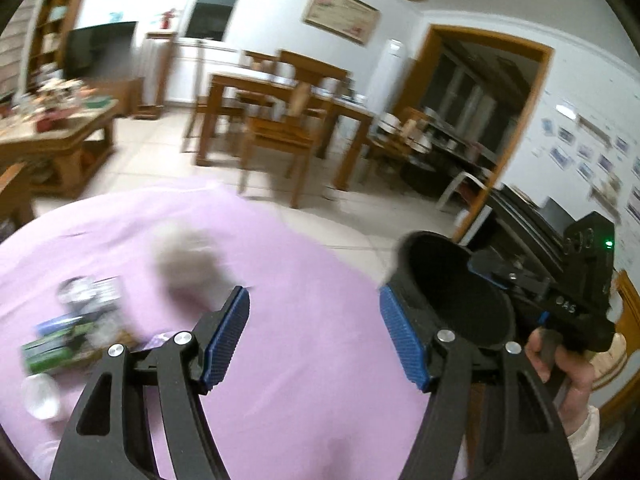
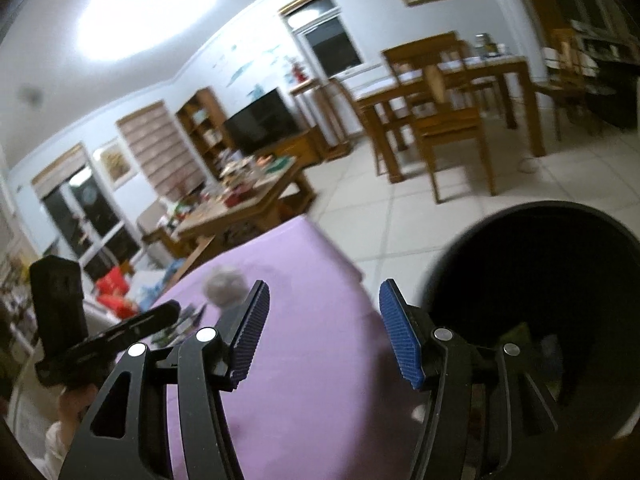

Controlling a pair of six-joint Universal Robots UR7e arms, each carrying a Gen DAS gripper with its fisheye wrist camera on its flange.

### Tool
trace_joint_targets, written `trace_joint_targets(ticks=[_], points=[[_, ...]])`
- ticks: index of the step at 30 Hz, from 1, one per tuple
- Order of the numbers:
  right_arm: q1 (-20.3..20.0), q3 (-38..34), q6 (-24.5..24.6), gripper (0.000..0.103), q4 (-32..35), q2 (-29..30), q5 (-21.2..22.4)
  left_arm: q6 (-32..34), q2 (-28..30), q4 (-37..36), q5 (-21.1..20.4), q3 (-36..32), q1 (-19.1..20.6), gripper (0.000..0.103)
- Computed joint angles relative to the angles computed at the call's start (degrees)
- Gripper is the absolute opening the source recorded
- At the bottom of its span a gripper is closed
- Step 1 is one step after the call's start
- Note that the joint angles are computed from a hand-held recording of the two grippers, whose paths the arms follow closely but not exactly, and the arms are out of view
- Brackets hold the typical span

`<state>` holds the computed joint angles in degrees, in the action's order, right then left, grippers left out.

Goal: Collect trash
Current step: 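Grasp the white cap with the left tool while the right tool grasps the white fluffy tissue, then carry the cap and tissue over the black bin and open both tools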

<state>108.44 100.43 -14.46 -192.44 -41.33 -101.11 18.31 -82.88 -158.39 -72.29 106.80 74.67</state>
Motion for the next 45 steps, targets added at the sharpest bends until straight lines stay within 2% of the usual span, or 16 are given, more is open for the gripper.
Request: trace_joint_targets(ticks=[5,8,9,10,13,18,21,24,26,27,30,33,34,36,40,45], points=[[4.5,-9.4,-0.4,0.058,10.1,7.4,-0.3,0.0,-3.8,0.6,4.0,-1.1,4.5,0.068],[6.6,-15.7,-0.9,0.058,16.0,12.3,-0.2,0.5,-5.0,1.2,8.8,-1.4,6.1,0.068],[7.3,-18.2,-1.1,0.06,17.8,14.0,-0.4,0.7,-5.4,1.4,9.9,-1.1,6.4,0.068],[7.9,-20.9,-1.5,0.067,19.4,15.9,-0.7,1.0,-5.5,2.0,11.7,-1.1,6.9,0.067],[9.1,-28.8,-2.4,0.068,24.0,21.1,-2.1,1.4,-5.3,4.2,14.6,-1.4,7.6,0.066],[9.8,-45.8,-3.3,0.068,33.1,31.3,-7.2,0.4,-4.2,8.7,14.6,-3.7,9.0,0.054],[10.0,-57.3,-3.9,0.068,38.8,37.9,-10.9,1.2,-3.5,9.0,15.8,-4.5,9.2,0.054],[9.7,-69.1,-3.4,0.068,45.6,44.4,-13.7,1.2,-3.4,10.6,14.2,-5.3,10.2,0.054],[9.3,-73.9,-3.3,0.068,48.9,47.1,-14.1,1.7,-3.4,10.7,14.3,-5.1,10.0,0.054],[9.3,-75.3,-3.5,0.068,49.9,47.9,-14.2,1.9,-3.3,11.7,14.5,-5.3,9.9,0.049],[9.0,-76.6,-3.9,0.054,52.3,48.9,-14.0,3.2,-3.0,11.5,16.4,-5.0,9.2,0.043],[8.6,-73.5,-4.1,0.048,49.9,47.5,-12.6,2.9,-2.8,11.5,15.6,-5.3,9.5,0.037],[8.5,-71.0,-3.6,0.047,48.4,46.1,-11.4,2.7,-2.8,11.5,15.3,-5.5,9.7,0.035],[8.3,-65.3,-3.2,0.047,44.5,43.0,-9.4,2.6,-2.8,12.4,14.1,-5.8,10.1,0.017],[7.8,-51.6,-2.3,0.047,36.1,35.2,-4.1,2.9,-2.8,12.1,13.3,-5.8,10.0,0.015],[7.6,-34.9,-2.1,0.047,24.7,25.3,0.8,5.4,-4.4,6.0,11.4,-2.8,9.3,0.015]])
